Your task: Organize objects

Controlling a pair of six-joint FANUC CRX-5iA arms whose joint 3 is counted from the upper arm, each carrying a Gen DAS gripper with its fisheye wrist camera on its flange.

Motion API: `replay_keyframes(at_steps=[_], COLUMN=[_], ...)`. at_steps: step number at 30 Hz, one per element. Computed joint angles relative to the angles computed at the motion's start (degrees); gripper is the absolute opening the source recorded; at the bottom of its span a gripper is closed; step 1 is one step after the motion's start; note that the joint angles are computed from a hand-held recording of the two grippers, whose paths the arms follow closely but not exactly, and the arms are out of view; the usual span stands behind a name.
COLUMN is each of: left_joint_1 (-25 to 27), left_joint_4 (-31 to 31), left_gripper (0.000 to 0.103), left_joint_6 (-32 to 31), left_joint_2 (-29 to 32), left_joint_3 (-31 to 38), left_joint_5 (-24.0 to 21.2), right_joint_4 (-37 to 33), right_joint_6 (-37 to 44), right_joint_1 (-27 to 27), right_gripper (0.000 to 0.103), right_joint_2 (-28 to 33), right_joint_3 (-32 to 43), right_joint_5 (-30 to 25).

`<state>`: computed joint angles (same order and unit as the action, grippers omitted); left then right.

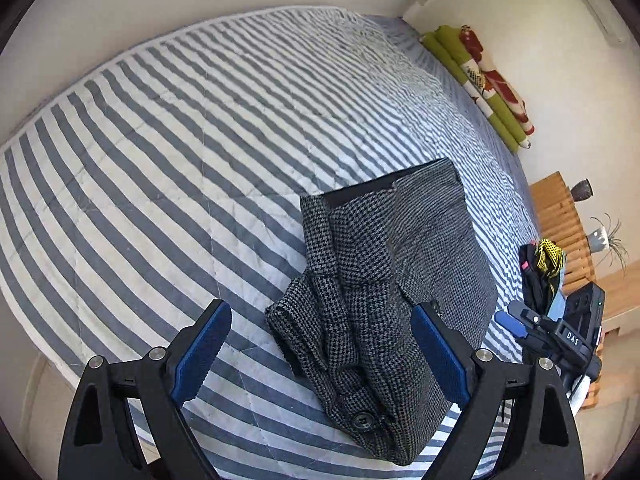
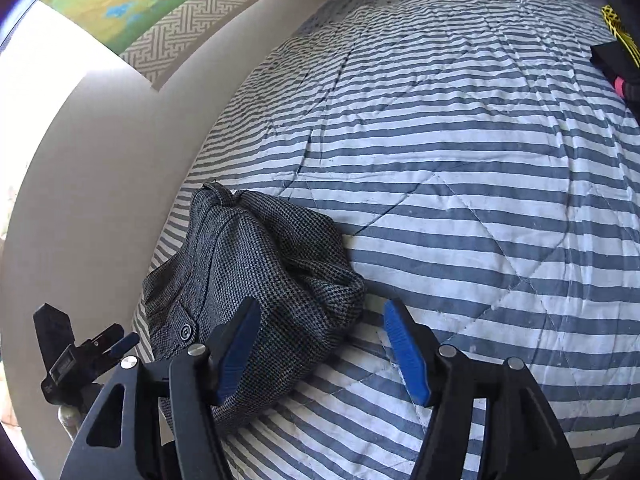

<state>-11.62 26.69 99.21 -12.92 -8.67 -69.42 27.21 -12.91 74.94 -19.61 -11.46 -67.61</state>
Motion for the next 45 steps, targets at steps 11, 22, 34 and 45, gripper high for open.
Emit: replay_keyframes(at_steps=[11, 22, 34, 45], left_joint_1=[-4.1, -4.4, 1.6, 7.0], left_joint_4=[3.1, 4.4, 3.1, -1.5], left_gripper=[0.078, 0.039, 0.038, 0.037], left_joint_6=[-3.4, -5.3, -6.5, -4.9], left_joint_2=[7.8, 3.6, 7.0, 24.1], left_joint_3=[-0.8, -1.2, 9.8, 28.2], left_joint_5=[4.2, 6.5, 8.3, 11.3], right_joint_4=[-6.4, -3.1, 0.3, -5.0], right_joint_6=[-5.8, -3.5, 28.2, 50.4], right_joint_1=[-1.9, -1.5, -7.1, -21.6], right_gripper=[0.065, 0.020, 0.017, 0.016], right_joint_2=[-1.5, 1.4, 20.5, 43.4], right_joint_3=[-6.8, -3.4, 27.7, 55.9], right_joint_5=[14.6, 13.2, -2.6, -0.7])
